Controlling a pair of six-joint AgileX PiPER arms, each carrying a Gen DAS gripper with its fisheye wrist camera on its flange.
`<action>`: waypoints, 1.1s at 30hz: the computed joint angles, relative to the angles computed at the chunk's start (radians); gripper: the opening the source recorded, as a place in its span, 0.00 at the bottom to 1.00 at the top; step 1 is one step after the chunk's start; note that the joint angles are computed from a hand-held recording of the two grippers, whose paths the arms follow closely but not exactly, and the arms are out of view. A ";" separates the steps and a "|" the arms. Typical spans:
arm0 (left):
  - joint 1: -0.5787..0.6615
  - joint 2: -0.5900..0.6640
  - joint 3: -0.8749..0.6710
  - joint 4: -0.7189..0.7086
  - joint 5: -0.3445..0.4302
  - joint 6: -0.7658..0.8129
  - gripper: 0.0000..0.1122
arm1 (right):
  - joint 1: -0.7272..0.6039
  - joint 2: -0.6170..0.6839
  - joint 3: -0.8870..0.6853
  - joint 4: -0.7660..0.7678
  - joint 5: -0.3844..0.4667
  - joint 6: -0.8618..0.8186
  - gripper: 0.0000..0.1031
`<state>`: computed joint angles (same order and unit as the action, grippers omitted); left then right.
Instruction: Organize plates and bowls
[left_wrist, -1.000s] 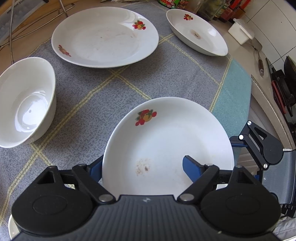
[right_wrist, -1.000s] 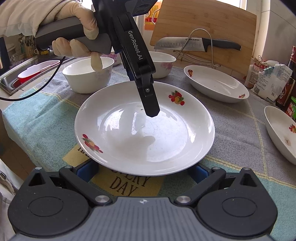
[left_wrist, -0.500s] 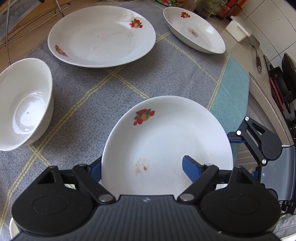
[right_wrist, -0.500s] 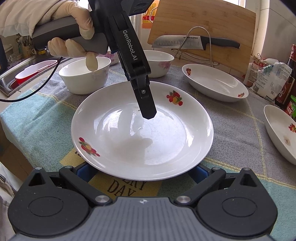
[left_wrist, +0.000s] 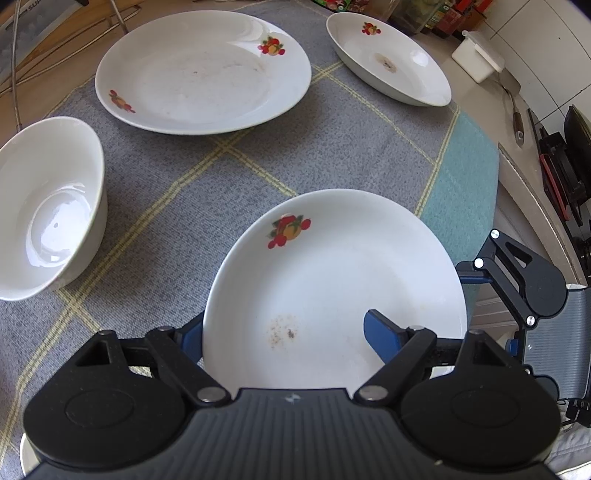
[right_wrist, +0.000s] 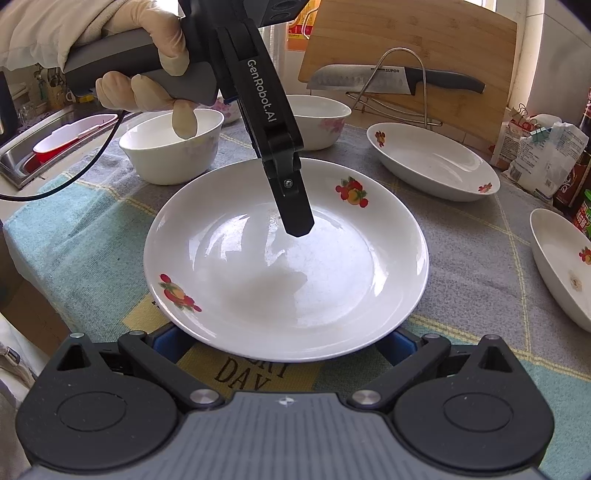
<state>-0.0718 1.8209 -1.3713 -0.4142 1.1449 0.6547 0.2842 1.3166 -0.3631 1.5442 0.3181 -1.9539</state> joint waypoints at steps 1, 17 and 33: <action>0.000 -0.001 0.000 0.000 -0.001 -0.002 0.75 | -0.003 -0.001 0.000 -0.007 0.003 0.001 1.00; -0.035 -0.010 -0.033 0.008 -0.013 -0.116 0.75 | -0.193 0.023 -0.085 -0.270 0.181 0.065 1.00; -0.140 0.034 -0.144 0.062 -0.029 -0.316 0.75 | -0.441 0.134 -0.230 -0.401 0.408 -0.047 1.00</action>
<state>-0.2118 1.8549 -1.5153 -0.3517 1.1158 0.3383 -0.1571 1.4505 -0.5931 1.1430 0.7257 -2.0013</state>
